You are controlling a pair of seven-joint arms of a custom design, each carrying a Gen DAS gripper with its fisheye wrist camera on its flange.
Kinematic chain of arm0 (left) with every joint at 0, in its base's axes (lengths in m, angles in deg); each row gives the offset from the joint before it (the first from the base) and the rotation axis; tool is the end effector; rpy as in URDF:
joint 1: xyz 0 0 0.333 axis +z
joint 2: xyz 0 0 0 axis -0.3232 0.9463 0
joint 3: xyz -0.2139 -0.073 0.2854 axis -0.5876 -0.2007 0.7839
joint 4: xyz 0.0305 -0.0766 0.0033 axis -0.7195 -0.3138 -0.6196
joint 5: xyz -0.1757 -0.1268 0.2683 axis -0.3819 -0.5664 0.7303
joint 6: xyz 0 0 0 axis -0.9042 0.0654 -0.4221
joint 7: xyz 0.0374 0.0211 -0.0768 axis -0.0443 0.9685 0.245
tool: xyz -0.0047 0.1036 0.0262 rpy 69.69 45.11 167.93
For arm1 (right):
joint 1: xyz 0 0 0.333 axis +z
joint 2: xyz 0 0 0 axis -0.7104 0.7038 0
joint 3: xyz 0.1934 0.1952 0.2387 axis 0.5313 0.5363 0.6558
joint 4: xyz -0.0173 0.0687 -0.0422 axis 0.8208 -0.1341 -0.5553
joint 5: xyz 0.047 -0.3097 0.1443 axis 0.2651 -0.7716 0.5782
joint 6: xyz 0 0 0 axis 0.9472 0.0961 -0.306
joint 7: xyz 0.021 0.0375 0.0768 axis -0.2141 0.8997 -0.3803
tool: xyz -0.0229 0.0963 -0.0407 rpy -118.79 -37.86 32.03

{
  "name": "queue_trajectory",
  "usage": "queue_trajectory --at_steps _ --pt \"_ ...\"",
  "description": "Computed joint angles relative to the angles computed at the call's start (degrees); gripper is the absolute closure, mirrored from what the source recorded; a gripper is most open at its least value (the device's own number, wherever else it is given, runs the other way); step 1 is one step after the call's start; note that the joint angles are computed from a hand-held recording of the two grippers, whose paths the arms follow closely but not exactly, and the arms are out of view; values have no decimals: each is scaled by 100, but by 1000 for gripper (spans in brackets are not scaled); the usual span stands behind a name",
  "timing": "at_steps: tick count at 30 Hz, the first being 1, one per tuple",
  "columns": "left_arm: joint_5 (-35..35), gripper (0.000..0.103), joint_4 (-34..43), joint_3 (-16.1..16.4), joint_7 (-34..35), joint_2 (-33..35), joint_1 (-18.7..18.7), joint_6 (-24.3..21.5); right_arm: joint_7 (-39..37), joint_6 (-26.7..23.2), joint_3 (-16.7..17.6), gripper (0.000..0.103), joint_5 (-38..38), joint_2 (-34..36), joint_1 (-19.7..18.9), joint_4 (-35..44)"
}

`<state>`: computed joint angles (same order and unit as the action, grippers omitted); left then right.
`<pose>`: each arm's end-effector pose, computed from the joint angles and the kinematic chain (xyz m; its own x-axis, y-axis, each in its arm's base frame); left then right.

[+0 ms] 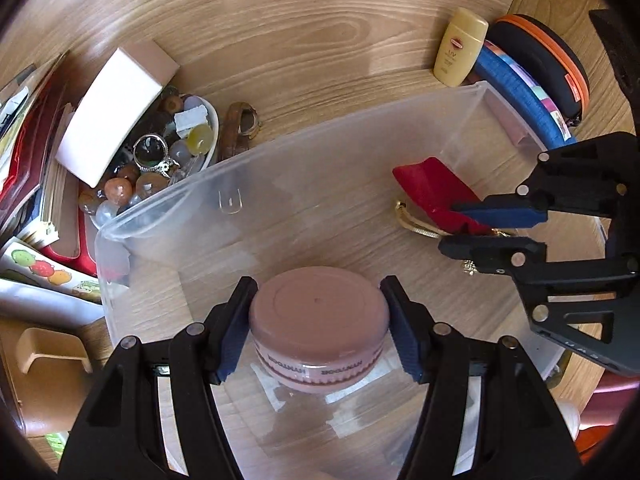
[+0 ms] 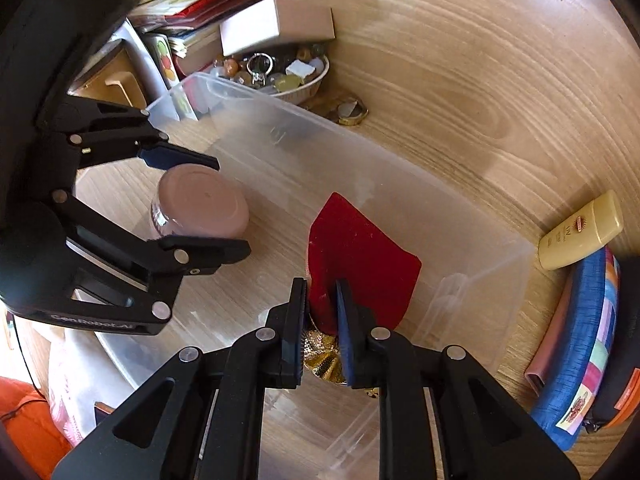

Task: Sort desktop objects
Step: 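Carry both items into the clear box and open both grippers to release them, then move the right gripper to the green bottle while the left reaches the cream jar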

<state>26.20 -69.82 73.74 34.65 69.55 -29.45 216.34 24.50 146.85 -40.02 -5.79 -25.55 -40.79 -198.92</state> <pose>0.6554 -0.2465 0.4149 -0.5513 -0.8337 0.0323 -0.7741 0.4967 -0.3925 0.6158 0.1073 0.3722 0.5507 -0.8343 0.0270 -0.7549 -0.5115 -0.4105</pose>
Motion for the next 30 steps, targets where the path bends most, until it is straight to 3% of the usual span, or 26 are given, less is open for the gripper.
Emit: queue_trajectory --at_steps 7,11,12,16,18,23,30 --pt "-59 40 -26 -37 59 -12 29 4 244 -111 -169 83 -293 18 171 30" --pt "136 40 -185 96 -89 -112 -107 287 398 -39 -222 61 -455 -41 229 -49" --pt "160 40 -213 95 -99 -132 -109 327 416 8 -222 60 -475 -62 233 -81" --pt "101 34 -314 25 -64 -226 -31 432 632 310 -355 54 -718 -248 338 -334" --pt "70 30 -365 4 -36 -280 16 503 800 500 -434 46 -844 -375 402 -493" --pt "78 29 -769 31 -79 -594 68 941 835 921 -290 40 -794 -738 239 -927" --pt "72 20 -1298 70 -117 -1070 149 1554 1712 1603 -733 33 -1486 -1083 757 -1295"
